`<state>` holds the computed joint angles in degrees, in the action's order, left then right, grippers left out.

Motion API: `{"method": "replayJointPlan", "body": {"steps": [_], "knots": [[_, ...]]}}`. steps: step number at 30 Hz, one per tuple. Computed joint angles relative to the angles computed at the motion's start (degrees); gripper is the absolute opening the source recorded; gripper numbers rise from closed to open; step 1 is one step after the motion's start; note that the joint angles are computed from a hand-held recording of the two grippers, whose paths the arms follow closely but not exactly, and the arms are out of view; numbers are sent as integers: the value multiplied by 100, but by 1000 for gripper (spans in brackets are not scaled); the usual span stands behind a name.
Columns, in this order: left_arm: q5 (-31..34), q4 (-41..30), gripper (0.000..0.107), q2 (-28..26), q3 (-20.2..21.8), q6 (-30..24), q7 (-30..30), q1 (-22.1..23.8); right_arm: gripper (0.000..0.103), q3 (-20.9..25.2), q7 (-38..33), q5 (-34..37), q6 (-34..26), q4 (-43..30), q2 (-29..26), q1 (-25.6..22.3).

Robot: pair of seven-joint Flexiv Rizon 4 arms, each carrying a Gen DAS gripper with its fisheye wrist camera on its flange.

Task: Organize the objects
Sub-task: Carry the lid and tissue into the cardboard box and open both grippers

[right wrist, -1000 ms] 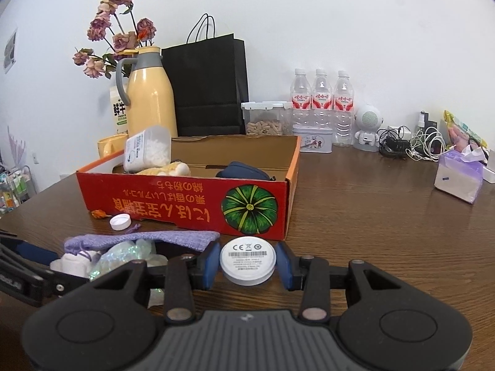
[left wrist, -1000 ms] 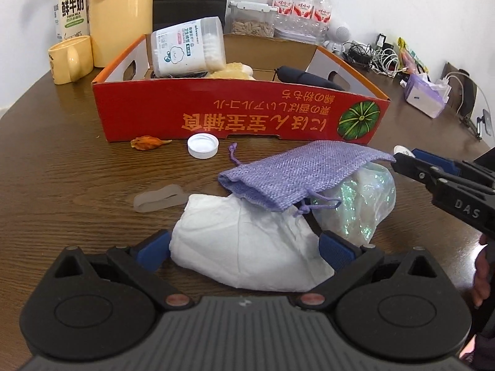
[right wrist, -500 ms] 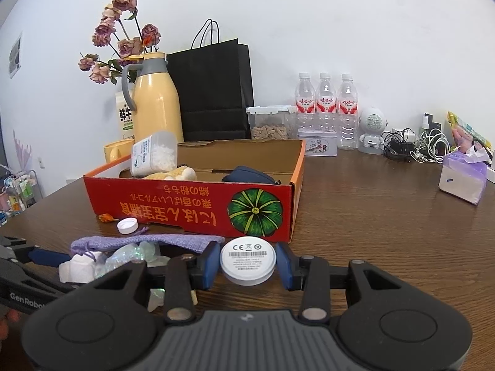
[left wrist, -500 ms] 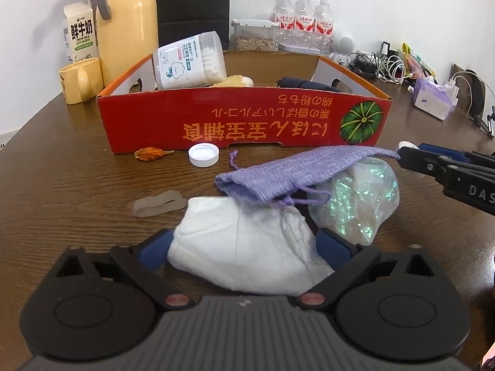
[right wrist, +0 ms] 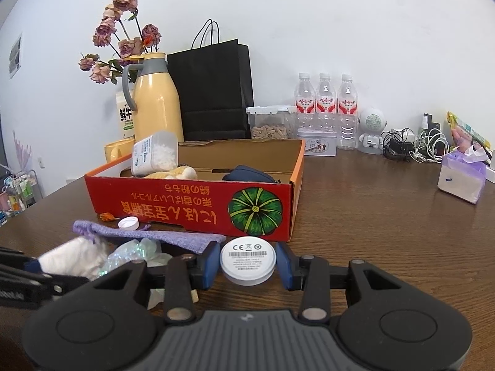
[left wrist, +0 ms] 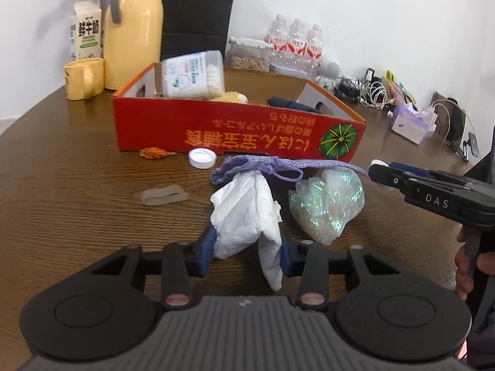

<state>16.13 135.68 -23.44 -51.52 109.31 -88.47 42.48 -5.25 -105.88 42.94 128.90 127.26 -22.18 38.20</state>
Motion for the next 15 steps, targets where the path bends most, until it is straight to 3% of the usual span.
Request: {"method": "replayJointPlan", "body": {"steps": [9,15], "knots": [[237,246,41,77,-933,177,-69,1218,38,48,-123,65,139,46,30,29],[362,71,41,131,-1140,409,-151,1395,38,79,-449,222,213,-41,155,58]]}}
